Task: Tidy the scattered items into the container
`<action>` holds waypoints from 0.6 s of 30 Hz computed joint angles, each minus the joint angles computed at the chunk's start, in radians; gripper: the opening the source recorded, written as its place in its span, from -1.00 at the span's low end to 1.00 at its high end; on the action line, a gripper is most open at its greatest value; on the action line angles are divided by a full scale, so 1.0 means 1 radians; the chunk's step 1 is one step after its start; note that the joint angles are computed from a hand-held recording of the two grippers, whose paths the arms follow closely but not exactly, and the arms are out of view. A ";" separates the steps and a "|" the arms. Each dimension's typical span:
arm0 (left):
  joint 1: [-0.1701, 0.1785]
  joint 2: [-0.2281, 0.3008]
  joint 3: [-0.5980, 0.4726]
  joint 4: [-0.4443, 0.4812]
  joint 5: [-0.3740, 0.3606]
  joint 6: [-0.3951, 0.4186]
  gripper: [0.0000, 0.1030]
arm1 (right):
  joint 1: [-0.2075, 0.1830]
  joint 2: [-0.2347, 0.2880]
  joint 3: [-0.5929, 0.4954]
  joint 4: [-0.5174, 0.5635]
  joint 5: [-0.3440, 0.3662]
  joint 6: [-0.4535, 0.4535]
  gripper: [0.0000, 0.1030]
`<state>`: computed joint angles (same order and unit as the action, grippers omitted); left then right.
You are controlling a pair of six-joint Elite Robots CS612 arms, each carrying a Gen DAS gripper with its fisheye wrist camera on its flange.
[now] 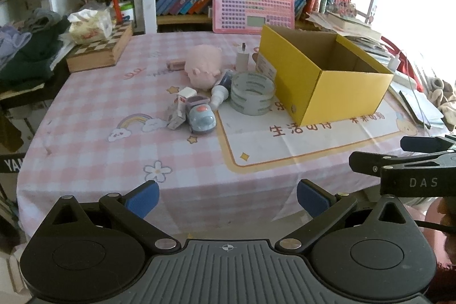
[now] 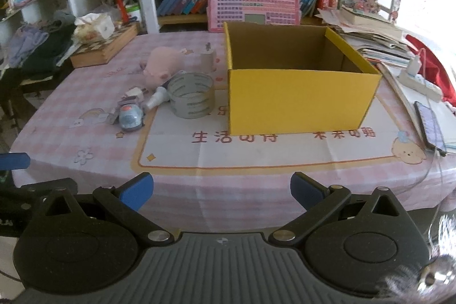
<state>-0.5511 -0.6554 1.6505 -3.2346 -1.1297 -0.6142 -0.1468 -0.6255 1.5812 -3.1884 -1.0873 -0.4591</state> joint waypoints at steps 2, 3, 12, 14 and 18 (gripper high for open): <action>0.001 0.001 0.002 -0.014 -0.004 0.006 1.00 | 0.000 -0.002 0.003 0.001 0.013 -0.011 1.00; 0.001 0.001 0.004 -0.021 -0.006 0.010 1.00 | 0.000 -0.003 0.005 0.002 0.023 -0.018 1.00; 0.006 -0.004 0.012 -0.023 -0.007 0.000 1.00 | 0.010 -0.007 0.012 -0.019 0.011 -0.016 1.00; 0.007 -0.005 0.015 -0.030 -0.008 0.006 1.00 | 0.011 -0.008 0.013 -0.018 0.012 -0.018 1.00; 0.008 -0.004 0.022 -0.056 -0.008 0.021 1.00 | 0.014 -0.012 0.017 -0.004 0.023 -0.040 0.97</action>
<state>-0.5431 -0.6594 1.6726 -3.2905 -1.1377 -0.5932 -0.1331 -0.6374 1.5982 -3.1920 -1.0643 -0.4987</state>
